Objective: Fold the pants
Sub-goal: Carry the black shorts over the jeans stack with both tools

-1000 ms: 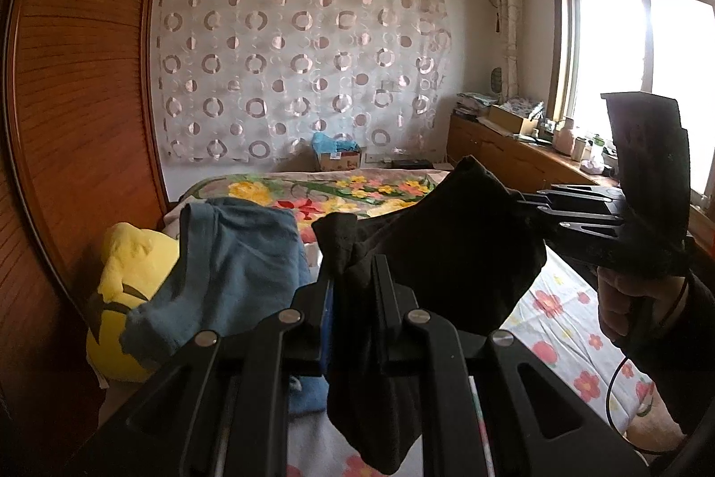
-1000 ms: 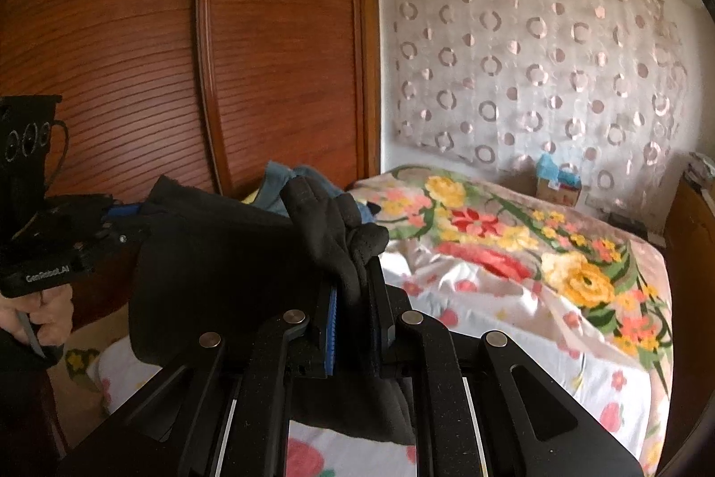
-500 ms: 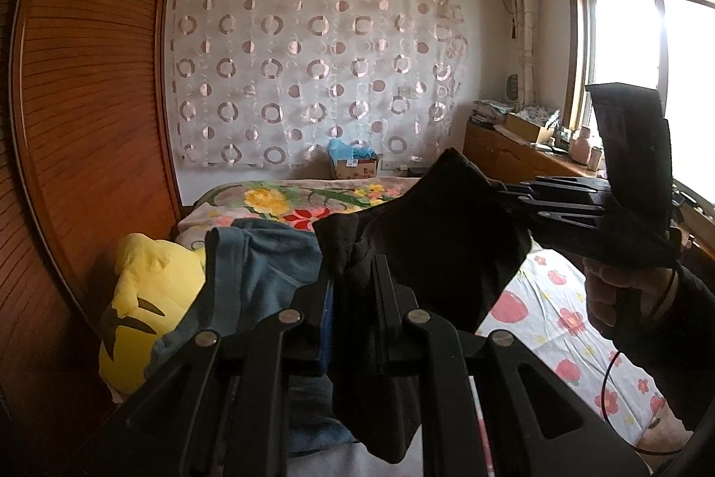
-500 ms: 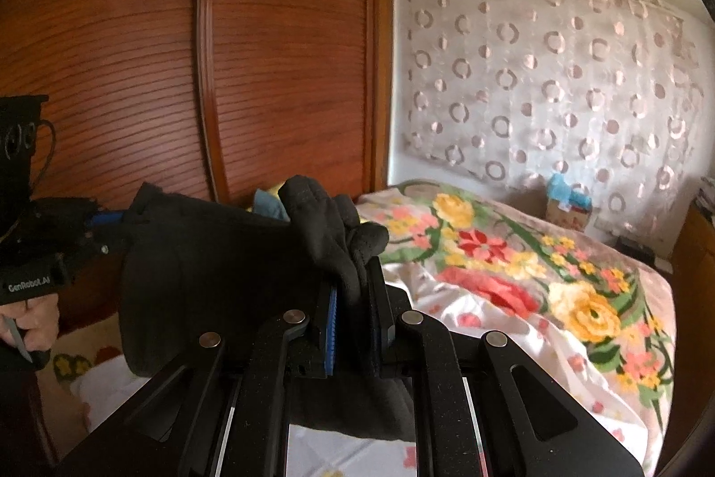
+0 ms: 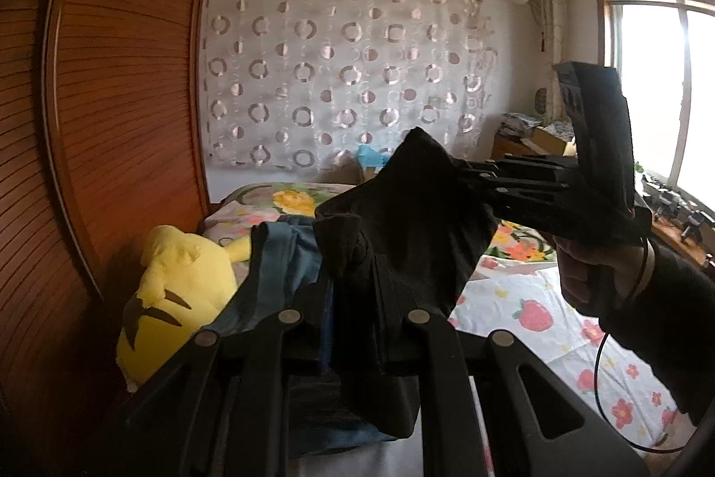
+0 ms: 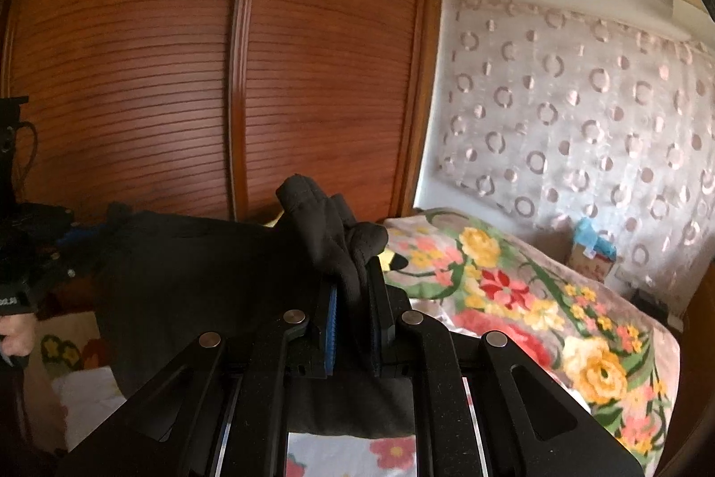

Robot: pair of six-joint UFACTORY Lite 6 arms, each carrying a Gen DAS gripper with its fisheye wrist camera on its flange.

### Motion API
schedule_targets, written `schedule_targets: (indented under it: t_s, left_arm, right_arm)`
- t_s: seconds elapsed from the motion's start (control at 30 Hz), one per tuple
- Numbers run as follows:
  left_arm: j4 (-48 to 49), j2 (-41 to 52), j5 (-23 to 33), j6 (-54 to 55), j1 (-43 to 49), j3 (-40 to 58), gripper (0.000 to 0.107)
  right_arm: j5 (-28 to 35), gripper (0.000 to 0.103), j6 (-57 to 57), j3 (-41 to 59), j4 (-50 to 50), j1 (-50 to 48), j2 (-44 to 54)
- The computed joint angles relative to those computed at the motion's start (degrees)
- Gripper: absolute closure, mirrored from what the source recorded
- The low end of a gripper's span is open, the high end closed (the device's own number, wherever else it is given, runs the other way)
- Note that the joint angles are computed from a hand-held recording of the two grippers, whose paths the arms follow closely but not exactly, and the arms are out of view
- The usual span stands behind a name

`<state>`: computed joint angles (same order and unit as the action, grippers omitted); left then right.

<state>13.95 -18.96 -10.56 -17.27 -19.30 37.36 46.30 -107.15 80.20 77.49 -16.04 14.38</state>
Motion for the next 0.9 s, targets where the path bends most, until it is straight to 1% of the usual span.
schedule_targets:
  t_s: [0.03, 0.2, 0.37, 0.43, 0.5, 0.67, 0.77, 0.9]
  left_arm:
    - [-2.5, -0.7, -0.1, 2.5, 0.1, -0.7, 0.095]
    - [-7.6, 1.4, -2.3, 7.7, 1.0, -1.8, 0.095]
    - [-4.0, 1.4, -3.4, 2.7, 2.9, -2.8, 0.095]
    - [0.5, -0.6, -4.0, -2.5, 3.6, -4.2, 0.094]
    - [1.4, -1.9, -4.2, -3.7, 3.8, -5.3, 0.094]
    - [-11.0, -1.0, -3.7, 8.1, 3.3, -5.8, 0.094]
    - [-11.4, 1.1, -3.0, 8.2, 4.4, -5.4, 0.094]
    - [-11.1, 4.2, -4.2, 7.8, 5.4, -5.5, 0.093]
  right_arm:
    - [-0.9, 0.095, 1.1, 1.8, -1.2, 1.2, 1.5]
    - [-3.9, 0.095, 5.5, 8.8, -5.6, 5.6, 7.0]
    - [-7.1, 0.095, 6.1, 11.7, -7.1, 9.5, 9.2]
    - [-7.1, 0.095, 6.0, 12.5, -7.0, 10.2, 9.6]
    - [-6.9, 0.095, 5.6, 12.9, -6.6, 10.6, 9.9]
    - [-8.4, 0.095, 6.5, 15.0, -7.5, 13.7, 12.2]
    - [-9.1, 0.094, 7.5, 16.1, -8.1, 15.2, 14.1]
    - [-10.3, 0.094, 8.6, 17.0, -8.5, 16.6, 16.1]
